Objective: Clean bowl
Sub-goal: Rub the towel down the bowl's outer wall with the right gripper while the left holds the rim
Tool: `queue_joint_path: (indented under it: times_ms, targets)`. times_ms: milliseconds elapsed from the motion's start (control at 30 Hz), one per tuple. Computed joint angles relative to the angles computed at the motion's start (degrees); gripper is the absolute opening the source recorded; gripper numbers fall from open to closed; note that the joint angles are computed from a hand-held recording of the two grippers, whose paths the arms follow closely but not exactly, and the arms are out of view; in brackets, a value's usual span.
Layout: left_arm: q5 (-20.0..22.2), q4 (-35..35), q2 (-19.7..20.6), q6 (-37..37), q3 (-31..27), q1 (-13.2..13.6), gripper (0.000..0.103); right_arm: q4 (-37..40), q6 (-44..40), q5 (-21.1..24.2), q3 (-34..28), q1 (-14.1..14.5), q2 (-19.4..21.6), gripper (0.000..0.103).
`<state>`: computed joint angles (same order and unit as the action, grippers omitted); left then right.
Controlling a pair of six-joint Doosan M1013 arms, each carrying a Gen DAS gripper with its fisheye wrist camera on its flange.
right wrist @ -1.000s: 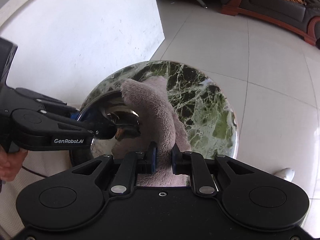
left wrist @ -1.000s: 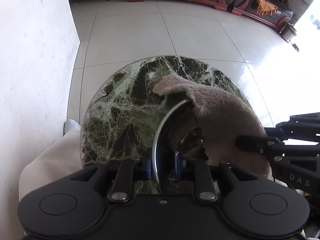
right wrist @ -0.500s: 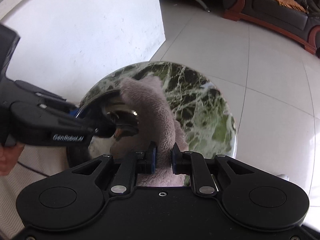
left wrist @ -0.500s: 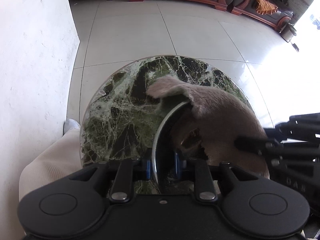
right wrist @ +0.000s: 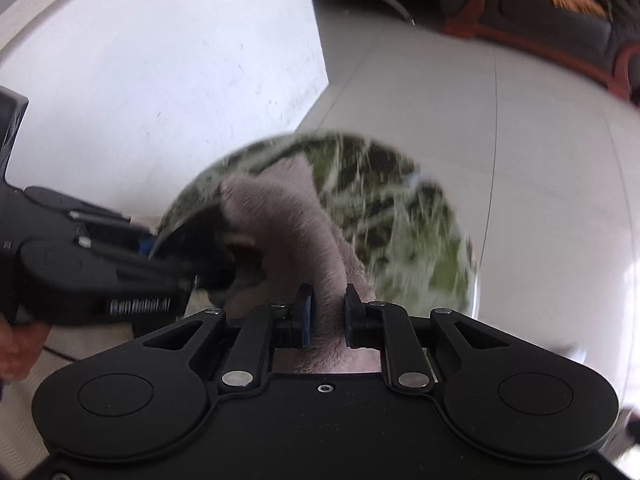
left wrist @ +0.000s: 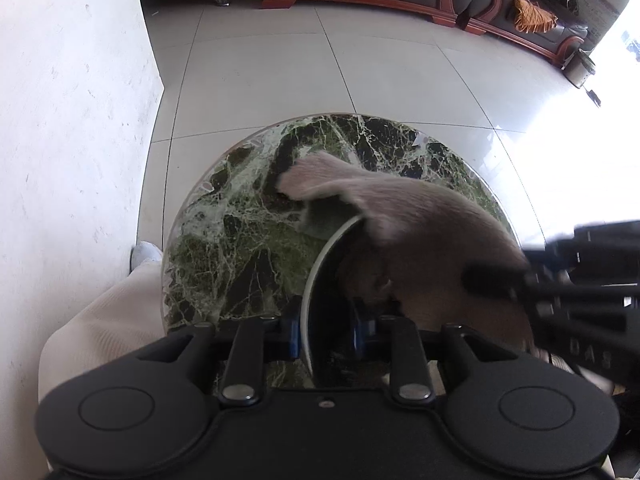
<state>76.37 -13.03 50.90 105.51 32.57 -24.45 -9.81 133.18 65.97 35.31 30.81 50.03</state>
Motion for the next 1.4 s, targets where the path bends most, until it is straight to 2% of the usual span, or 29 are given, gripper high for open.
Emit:
queue_joint_path:
  times_ms: [233, 333, 467, 600, 733, 833, 1000, 1100, 1233, 1400]
  targets:
    - [0.9, -1.0, 0.6, -0.4, -1.2, 0.4, 0.021, -0.2, 6.4, -3.4, 4.5, 0.9, -2.8, 0.023]
    - [0.9, -1.9, 0.8, 0.4, -2.1, 0.7, 0.021, -1.7, 5.1, -1.9, 2.8, 1.1, -1.8, 0.023]
    - [-0.3, -3.5, 1.2, 5.5, -4.0, 0.7, 0.021, -4.2, 1.0, 0.4, 0.4, 1.7, -0.4, 0.021]
    - [4.5, -2.5, 5.2, 7.9, -11.6, 0.0, 0.021, -5.0, -0.8, 0.9, -0.4, 1.7, 0.0, 0.02]
    - [8.1, -2.5, 6.4, 6.1, -14.0, 0.4, 0.012, -6.5, -3.8, 2.1, -2.6, 1.5, 1.2, 0.015]
    - [12.0, -3.7, 7.0, 4.8, -15.2, 1.0, 0.011, -6.1, -5.8, 1.7, -4.2, 0.6, 2.0, 0.015]
    - [11.8, -3.4, 4.5, 4.0, -9.9, 1.1, 0.014, -3.6, -12.6, 3.2, -10.9, -0.6, 5.3, 0.018]
    - [10.6, -3.1, 3.8, 2.5, -8.1, 0.9, 0.014, -3.9, -14.7, 3.6, -12.1, -0.5, 5.5, 0.02]
    - [9.1, -2.5, 3.0, 3.6, -6.7, 0.6, 0.014, -2.9, -15.6, 1.8, -11.3, -0.8, 4.8, 0.02]
    - [9.2, -2.5, 3.3, 1.7, -7.1, 0.6, 0.015, 0.3, -19.9, 6.9, -20.8, -1.4, 9.9, 0.023]
